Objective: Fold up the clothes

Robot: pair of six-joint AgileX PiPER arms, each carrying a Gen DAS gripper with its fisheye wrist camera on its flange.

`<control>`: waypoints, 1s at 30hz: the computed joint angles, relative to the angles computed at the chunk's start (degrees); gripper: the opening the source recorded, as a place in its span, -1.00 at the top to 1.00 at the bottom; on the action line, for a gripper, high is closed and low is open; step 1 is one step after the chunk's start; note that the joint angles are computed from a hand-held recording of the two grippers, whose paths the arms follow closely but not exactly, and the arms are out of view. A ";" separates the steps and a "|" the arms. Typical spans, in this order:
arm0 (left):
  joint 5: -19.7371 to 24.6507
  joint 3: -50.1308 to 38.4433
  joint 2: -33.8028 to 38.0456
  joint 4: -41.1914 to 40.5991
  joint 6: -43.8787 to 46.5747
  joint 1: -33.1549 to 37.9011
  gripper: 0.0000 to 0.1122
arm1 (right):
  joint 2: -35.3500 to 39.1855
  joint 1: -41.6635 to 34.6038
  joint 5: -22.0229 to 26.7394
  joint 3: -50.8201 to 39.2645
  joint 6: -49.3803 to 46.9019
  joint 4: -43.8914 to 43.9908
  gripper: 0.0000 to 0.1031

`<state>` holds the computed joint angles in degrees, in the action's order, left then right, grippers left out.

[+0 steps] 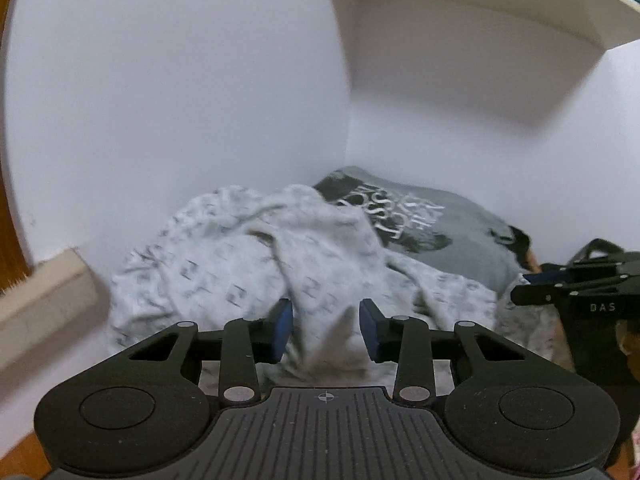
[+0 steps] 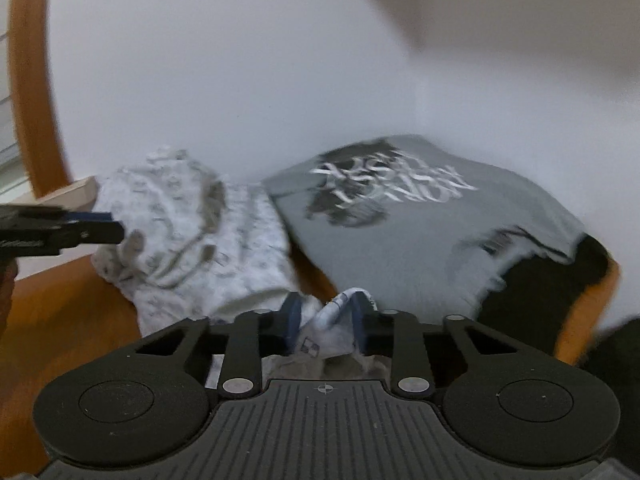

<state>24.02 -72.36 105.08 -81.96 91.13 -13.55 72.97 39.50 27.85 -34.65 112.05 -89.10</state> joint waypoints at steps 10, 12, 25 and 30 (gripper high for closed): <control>2.30 -0.34 -1.03 5.32 -6.31 7.48 -0.03 | 15.88 2.01 -5.42 -22.23 -14.55 3.48 0.60; 2.68 0.40 -1.12 5.01 -5.54 9.15 -0.04 | 20.28 3.04 -4.54 -27.86 -20.05 8.08 0.59; 8.88 3.91 -0.07 1.70 -0.78 18.63 -0.18 | 38.44 7.54 9.98 -52.80 -42.33 23.59 -0.07; 11.75 2.66 1.19 2.11 -0.17 20.51 -0.26 | 34.91 8.12 5.59 -47.64 -40.88 23.50 -0.12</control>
